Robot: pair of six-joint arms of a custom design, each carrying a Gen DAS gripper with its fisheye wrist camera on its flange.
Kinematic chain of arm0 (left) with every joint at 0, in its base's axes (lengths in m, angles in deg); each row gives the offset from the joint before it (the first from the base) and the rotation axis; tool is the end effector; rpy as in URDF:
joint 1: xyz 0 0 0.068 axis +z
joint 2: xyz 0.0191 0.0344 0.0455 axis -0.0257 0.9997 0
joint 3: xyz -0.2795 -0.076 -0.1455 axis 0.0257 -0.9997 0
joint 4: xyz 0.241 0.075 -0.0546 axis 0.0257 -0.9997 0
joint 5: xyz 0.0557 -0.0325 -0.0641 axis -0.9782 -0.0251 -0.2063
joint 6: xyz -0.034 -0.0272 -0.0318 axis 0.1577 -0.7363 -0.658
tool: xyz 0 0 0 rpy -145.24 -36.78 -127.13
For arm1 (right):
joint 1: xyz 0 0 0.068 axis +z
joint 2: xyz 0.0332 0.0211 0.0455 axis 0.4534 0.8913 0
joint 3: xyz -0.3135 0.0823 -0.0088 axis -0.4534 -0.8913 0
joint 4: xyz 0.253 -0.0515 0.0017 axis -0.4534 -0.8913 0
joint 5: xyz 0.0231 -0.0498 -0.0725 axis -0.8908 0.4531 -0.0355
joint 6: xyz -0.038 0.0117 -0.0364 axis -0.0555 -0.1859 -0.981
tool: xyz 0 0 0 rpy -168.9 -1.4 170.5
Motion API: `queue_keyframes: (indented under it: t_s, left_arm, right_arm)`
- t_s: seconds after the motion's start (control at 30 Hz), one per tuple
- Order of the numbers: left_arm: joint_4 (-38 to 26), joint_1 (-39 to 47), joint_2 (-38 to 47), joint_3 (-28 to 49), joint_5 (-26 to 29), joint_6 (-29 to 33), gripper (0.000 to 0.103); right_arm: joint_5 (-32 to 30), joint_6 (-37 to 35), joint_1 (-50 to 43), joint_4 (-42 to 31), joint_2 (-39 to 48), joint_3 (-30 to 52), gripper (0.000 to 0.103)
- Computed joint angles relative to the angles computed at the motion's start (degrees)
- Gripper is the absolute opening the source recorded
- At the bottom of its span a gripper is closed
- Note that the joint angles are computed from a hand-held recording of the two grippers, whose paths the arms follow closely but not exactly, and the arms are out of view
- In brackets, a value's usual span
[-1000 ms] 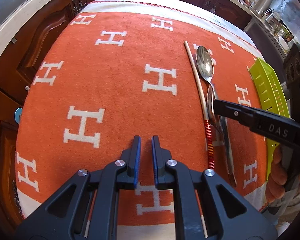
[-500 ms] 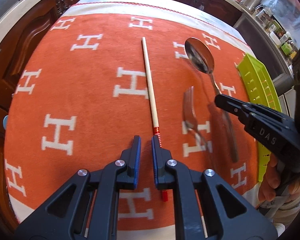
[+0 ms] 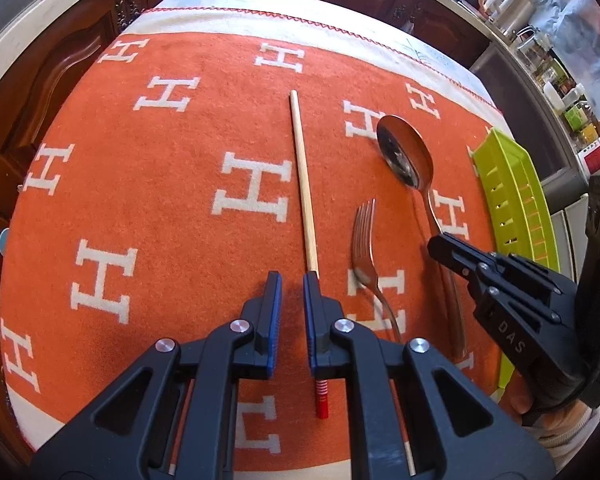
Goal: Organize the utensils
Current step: 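Grasp the large metal spoon with the right tool while the left tool grasps the red-striped chopstick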
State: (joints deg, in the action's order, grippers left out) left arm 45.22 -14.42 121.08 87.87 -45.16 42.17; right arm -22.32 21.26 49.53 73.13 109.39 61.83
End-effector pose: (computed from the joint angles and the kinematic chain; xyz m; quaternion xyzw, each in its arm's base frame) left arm 0.2513 -0.0594 0.1507 -0.1099 0.9719 -0.0905 0.1876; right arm 0.3082 0.1356 0.1362 -0.1835 0.9491 0.1468 0.2098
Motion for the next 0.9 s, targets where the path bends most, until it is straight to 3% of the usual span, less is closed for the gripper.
queue_keyframes:
  t_s: [0.27,0.6,0.67,0.9]
  left_arm:
    - [-1.1,-3.6,2.8,3.0,-2.0,-1.6,0.008]
    - [-2.0,-8.7,5.5,4.7,-10.9,-3.5,0.008]
    - [-2.9,-9.4,5.8,5.2,-12.5,-4.0,0.004]
    - [-4.3,-7.8,4.2,5.4,-9.3,-5.9,0.003]
  right_arm:
    - [-1.9,-0.6,-1.2,0.4,-0.2,-0.5,0.002]
    - [-2.0,-0.4,-1.2,-0.4,0.1,-0.1,0.002]
    - [-2.4,0.5,-1.3,-1.5,0.9,0.7,0.002]
    - [-4.3,2.5,-2.3,-2.4,0.3,0.4,0.002]
